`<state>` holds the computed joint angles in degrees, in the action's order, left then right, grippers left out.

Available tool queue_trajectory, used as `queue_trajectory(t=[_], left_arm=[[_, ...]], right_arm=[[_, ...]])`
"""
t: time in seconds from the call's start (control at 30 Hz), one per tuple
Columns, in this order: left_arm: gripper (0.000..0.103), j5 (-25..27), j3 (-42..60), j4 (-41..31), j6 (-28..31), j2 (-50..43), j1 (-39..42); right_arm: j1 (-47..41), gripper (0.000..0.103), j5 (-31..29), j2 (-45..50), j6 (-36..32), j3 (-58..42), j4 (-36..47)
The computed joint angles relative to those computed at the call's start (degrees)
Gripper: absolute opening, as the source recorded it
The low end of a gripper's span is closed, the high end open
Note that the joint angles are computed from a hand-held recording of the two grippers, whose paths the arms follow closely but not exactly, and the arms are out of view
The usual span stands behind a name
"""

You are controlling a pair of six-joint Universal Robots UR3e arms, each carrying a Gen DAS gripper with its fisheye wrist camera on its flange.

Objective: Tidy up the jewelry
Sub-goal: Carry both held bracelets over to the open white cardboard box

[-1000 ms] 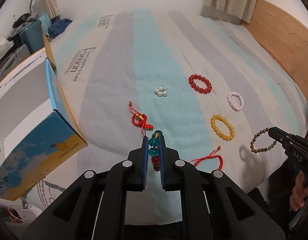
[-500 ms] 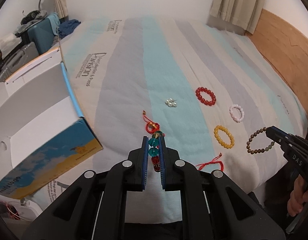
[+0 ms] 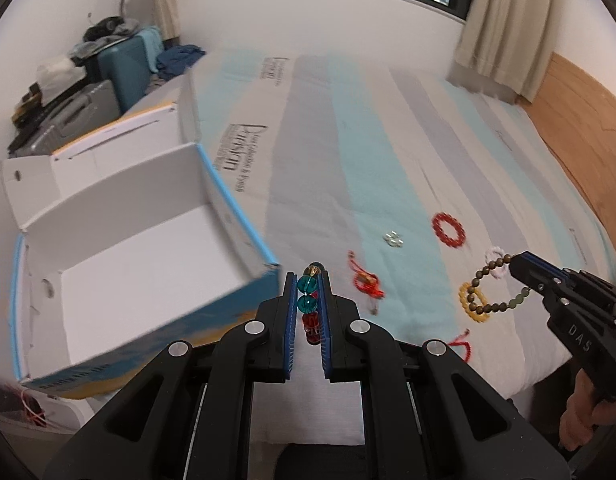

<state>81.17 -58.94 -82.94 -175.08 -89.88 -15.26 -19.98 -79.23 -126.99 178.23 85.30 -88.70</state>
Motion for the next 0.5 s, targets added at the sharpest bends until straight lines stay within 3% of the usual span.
queue_trajectory(t=[0.17,0.5], left_arm=[[0.009,-2.4,2.8,-3.4,3.2,1.0,7.1],[0.009,-7.7,3.0,-7.7,9.6,2.9,21.7]], right_arm=[[19.6,0.01,-9.7,14.2,11.3,-6.9,-9.2],[38.6,0.01,-16.6,41.3,17.8,-33.6,-9.5]])
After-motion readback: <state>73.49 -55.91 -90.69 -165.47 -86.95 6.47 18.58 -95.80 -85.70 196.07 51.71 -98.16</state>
